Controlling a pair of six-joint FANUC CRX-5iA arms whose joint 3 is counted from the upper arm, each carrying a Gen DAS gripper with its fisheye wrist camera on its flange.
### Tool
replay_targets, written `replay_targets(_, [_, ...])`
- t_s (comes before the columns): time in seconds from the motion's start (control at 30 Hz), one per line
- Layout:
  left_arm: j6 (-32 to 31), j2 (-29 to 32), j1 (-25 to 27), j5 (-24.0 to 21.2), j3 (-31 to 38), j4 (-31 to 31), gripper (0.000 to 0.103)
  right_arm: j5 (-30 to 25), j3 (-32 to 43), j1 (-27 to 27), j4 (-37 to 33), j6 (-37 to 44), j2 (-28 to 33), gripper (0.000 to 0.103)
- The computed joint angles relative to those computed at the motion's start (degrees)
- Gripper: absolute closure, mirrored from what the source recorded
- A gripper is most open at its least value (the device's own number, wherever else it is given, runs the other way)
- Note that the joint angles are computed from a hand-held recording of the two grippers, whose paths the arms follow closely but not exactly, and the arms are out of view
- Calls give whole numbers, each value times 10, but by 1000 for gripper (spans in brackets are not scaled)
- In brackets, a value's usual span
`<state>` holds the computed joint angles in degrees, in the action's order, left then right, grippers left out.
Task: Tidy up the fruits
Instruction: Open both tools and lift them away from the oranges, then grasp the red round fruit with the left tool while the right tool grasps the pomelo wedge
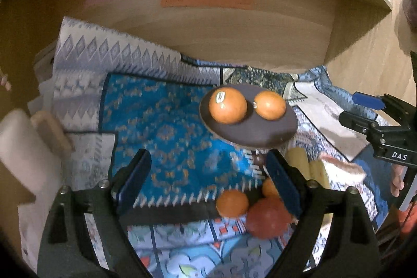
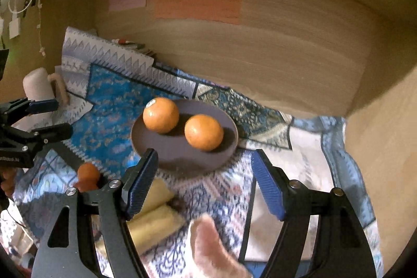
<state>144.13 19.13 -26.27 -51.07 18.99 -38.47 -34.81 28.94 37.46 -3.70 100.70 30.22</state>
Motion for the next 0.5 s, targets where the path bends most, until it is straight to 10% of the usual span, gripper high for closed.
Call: replay_targets(0.5, [41, 4, -31, 19, -52, 28, 15, 31, -145, -1, 57, -93, -56, 27])
